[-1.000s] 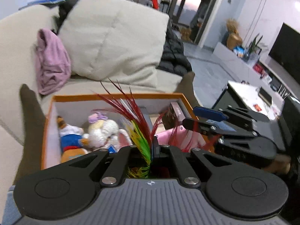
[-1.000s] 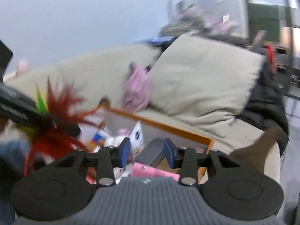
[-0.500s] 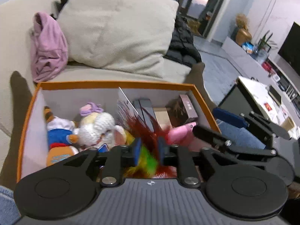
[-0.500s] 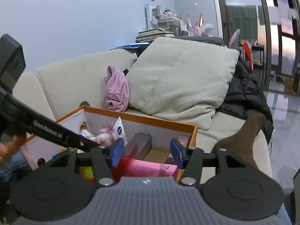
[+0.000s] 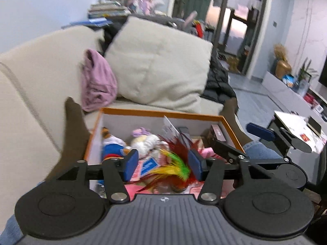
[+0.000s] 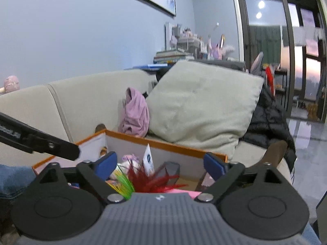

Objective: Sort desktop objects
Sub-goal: 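Lower the selfie stick and feather toy into the box and open both grippers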

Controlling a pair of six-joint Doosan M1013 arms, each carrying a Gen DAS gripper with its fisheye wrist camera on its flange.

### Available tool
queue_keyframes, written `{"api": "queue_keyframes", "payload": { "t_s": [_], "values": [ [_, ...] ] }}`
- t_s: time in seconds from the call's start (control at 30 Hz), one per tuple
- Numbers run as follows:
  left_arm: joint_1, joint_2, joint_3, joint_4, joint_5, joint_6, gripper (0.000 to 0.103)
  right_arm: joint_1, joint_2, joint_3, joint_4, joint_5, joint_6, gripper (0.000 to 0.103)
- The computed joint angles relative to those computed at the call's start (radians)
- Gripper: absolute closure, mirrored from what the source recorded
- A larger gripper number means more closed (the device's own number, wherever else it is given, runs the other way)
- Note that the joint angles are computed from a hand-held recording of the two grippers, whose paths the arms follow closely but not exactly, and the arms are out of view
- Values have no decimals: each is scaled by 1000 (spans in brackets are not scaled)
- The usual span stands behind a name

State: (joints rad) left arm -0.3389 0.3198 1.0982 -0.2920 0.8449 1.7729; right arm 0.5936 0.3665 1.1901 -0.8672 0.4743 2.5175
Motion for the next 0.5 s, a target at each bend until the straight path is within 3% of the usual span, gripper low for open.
{"api": "queue_keyframes", "payload": {
  "t_s": [0.13, 0.23, 0.37, 0.5],
  "values": [
    [0, -62, 100, 32, -153, -28, 19, 31, -7, 13, -200, 33, 171, 2],
    [-5, -91, 150, 77, -230, -63, 15, 51, -18, 31, -323, 70, 297, 1],
    [-15, -111, 198, 150, -305, -149, 13, 70, -33, 53, -423, 134, 459, 1],
    [-29, -110, 217, 226, -324, -195, 13, 82, -36, 55, -433, 211, 557, 1]
  ]
}}
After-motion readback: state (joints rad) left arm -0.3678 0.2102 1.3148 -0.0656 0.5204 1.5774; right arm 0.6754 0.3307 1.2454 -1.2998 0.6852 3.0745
